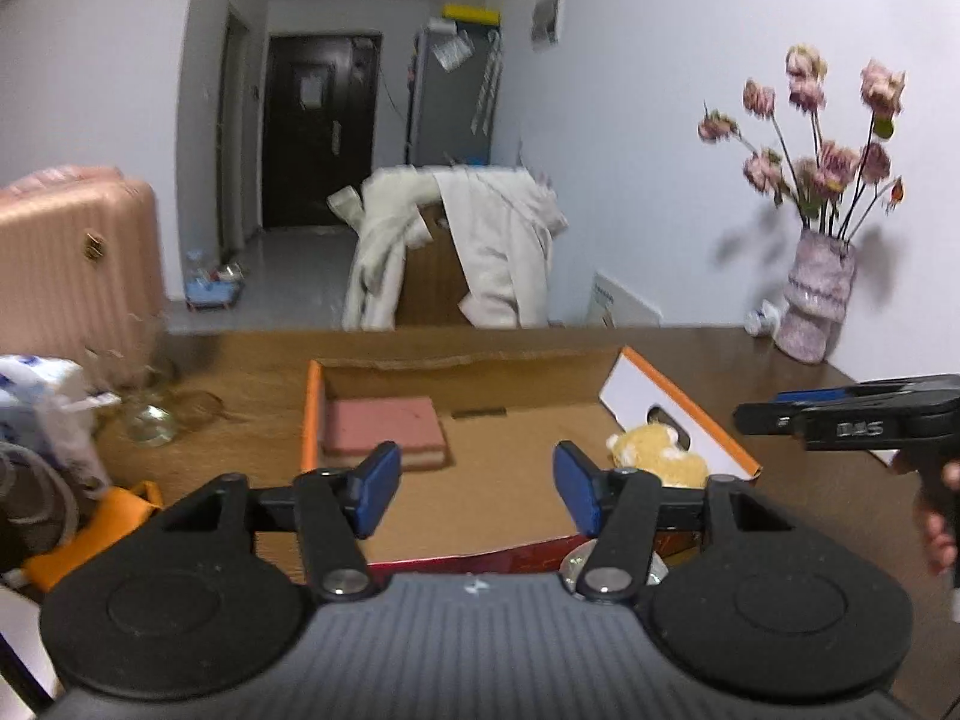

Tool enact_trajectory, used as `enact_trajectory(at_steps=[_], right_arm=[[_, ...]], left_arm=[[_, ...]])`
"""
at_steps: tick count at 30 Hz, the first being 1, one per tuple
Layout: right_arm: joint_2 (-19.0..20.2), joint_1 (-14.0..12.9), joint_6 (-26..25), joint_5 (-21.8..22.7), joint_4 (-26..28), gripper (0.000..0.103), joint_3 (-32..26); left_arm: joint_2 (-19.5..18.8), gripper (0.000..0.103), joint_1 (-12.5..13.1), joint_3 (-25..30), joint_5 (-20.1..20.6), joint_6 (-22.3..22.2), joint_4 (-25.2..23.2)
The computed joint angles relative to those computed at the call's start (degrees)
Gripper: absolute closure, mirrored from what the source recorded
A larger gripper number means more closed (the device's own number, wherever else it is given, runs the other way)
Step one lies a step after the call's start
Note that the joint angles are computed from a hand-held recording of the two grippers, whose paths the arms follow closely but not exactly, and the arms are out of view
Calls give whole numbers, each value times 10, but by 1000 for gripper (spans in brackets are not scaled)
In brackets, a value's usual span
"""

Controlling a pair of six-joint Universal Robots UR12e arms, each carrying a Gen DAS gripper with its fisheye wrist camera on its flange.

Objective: Organize soft objects
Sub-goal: 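Carry the sheep into the box with the left gripper while the right drops the yellow plush in, then withdraw both grippers from the box back over the table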

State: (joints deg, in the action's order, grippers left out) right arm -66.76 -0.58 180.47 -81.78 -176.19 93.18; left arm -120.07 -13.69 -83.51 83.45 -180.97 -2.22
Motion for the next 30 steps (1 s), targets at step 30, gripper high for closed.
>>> enact_trajectory(at_steps=[30], right_arm=[[-151,62,16,5,-336,16,330]], left_arm=[[167,9,-21,-353,89,-23,291]])
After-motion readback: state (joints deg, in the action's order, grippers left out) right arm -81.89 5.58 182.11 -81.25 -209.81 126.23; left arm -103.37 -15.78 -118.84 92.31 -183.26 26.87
